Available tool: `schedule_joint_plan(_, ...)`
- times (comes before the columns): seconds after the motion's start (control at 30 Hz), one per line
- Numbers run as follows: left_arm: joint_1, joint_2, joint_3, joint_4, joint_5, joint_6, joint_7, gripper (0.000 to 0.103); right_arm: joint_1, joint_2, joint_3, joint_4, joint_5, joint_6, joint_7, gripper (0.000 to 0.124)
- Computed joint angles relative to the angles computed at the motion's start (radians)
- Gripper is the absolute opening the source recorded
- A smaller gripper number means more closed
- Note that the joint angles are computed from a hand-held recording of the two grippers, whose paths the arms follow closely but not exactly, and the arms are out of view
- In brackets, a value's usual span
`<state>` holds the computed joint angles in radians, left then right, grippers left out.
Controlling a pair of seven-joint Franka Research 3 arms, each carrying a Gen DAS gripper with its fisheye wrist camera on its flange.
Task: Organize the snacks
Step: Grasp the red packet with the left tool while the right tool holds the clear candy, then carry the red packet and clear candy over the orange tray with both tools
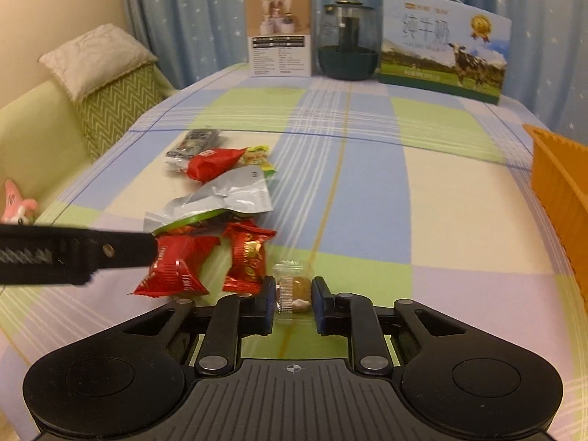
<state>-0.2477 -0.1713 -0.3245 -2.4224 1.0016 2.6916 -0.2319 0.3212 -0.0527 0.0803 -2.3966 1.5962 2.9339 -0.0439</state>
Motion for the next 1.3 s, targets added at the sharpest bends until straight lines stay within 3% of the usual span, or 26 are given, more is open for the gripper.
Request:
schedule_joint_plan(0.17, -0.015, 0.06, -0.006, 0.06, 0.035, -0.042, -0.005, 0.071, -0.016, -0.025, -0.014, -0.012, 0.031, 0.007, -0.009, 0.021)
schedule_joint_plan(0.37, -0.047, 0.121, 0.017, 0.114, 0.019, -0.078, 0.039, 0.051, -0.037, -0.037, -0.03, -0.025, -0.027, -0.01, 0.053, 0.021)
schedule_joint_plan(0.47, -0.062, 0.135, 0.025, 0.122, 0.003, -0.09, 0.079, 0.033, -0.042, -0.042, -0.034, -0.028, -0.042, -0.015, 0.07, 0.021)
schedule_joint_plan(0.57, -0.078, 0.13, 0.026, 0.12, -0.025, -0.115, 0.118, 0.027, -0.044, -0.058, -0.037, -0.037, -0.044, -0.019, 0.068, 0.021)
schedule_joint_plan(0.8, -0.105, 0.073, -0.002, 0.114, -0.049, -0.174, 0.133, 0.025, -0.051, -0.141, -0.056, -0.079, -0.014, -0.031, 0.045, 0.021)
schedule_joint_plan(0.97, -0.126, 0.078, -0.03, 0.182, -0.027, -0.191, 0.121, 0.025, -0.08, -0.221, -0.088, -0.117, -0.014, -0.039, 0.047, 0.021)
schedule_joint_plan(1.13, -0.166, 0.18, -0.035, 0.341, 0.039, -0.191, 0.157, 0.025, -0.133, -0.268, -0.138, -0.116, -0.006, -0.047, 0.043, 0.021)
schedule_joint_plan(1.3, -0.234, 0.336, 0.0, 0.539, 0.082, -0.162, 0.213, 0.025, -0.203, -0.245, -0.188, -0.056, -0.009, -0.051, 0.025, 0.021)
